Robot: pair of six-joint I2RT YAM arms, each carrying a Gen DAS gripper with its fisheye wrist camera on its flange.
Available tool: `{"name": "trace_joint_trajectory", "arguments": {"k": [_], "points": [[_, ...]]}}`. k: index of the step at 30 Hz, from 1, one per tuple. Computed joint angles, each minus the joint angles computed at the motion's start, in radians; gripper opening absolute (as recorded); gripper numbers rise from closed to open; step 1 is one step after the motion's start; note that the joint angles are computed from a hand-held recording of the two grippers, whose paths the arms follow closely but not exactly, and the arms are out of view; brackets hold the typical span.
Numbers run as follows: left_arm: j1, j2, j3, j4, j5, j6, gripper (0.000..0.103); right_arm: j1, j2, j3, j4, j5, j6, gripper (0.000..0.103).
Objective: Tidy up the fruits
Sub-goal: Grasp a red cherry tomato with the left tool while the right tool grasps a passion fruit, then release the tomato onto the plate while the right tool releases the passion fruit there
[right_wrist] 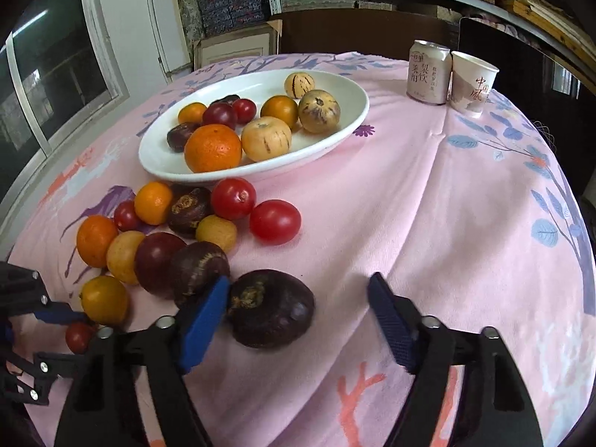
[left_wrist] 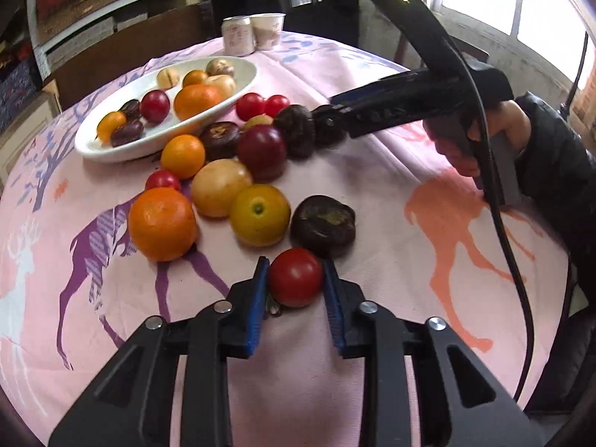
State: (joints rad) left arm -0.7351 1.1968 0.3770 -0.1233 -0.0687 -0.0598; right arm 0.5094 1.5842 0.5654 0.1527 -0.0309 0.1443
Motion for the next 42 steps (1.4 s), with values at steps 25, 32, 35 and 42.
{"name": "trace_joint_trajectory", "arguments": {"k": [25,32,35,42], "points": [[0.526,0.314,0.416,0.09,0.142,0.022,0.027,0.047,0.103,0.338,-0.006,0.054,0.085,0.043],[0.513,0.527,0.556,0.128,0.17,0.009,0.076,0.027,0.317,0.562,-0.071,0.002,0.041,0.061],[0.502,0.541,0.564,0.096,0.106,-0.062,0.099,0.034,0.292,0.536,-0.067,0.043,0.021,0.099],[0.52,0.326,0.368,0.107,0.143,-0.014,0.099,0.066,0.033,0.303,-0.124,0.05,-0.003,0.099]]}}
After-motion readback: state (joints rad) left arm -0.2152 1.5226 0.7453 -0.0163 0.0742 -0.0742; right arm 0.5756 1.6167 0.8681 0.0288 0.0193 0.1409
